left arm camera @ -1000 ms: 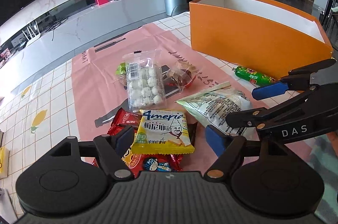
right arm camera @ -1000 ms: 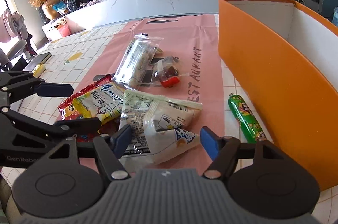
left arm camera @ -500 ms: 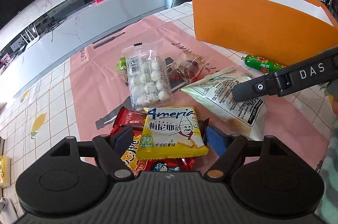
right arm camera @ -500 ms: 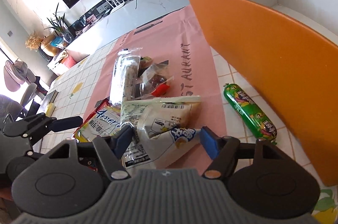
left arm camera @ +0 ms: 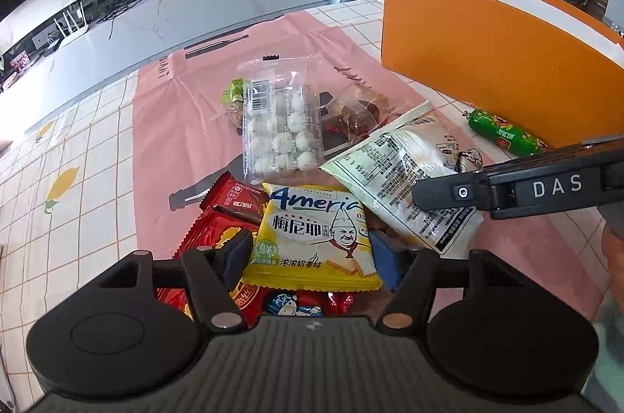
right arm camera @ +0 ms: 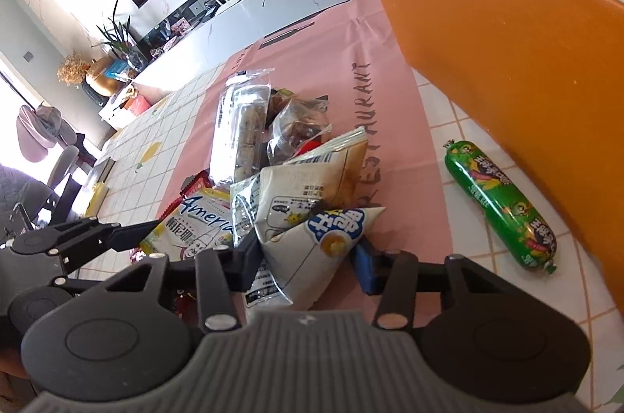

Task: Organize snacks
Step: 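Grasp the yellow America biscuit pack with the left tool while the right tool grasps the white snack bag, then carry the yellow pack and white bag into the orange box with both tools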

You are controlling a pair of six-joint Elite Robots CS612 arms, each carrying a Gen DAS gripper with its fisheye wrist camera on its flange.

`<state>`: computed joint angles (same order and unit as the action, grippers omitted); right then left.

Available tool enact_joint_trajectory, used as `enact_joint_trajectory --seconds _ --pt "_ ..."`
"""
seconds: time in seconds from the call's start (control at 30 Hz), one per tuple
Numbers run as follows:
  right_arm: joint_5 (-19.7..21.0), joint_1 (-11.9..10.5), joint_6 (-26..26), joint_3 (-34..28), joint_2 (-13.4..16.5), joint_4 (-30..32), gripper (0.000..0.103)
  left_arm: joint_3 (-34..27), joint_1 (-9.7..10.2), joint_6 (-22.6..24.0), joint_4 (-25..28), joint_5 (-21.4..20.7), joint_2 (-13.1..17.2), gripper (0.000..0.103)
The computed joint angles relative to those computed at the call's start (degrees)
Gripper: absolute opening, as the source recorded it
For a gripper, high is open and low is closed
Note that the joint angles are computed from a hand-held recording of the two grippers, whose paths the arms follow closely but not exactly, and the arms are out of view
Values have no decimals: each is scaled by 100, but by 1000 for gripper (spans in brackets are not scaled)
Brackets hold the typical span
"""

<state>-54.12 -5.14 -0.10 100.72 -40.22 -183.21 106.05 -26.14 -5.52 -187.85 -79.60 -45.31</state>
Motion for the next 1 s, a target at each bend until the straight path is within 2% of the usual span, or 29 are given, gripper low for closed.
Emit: enact_joint_trajectory --seconds 0.23,0.4,0.43,0.7,1.0 --pt "-96 9 -151 82 -33 -187 35 48 -28 -372 -65 99 -24 70" --pt "-159 -5 -154 166 -87 -345 29 171 -46 -618 -359 131 -63 65" --pt "-167 -14 -137 184 -102 -346 29 202 -56 -640 -429 146 -72 60" --pt "-198 -75 -139 400 -227 -597 28 442 -226 -785 -645 478 -217 60" --pt "-165 -190 -312 834 -517 -1064 27 744 -468 -1051 -876 873 -512 60"
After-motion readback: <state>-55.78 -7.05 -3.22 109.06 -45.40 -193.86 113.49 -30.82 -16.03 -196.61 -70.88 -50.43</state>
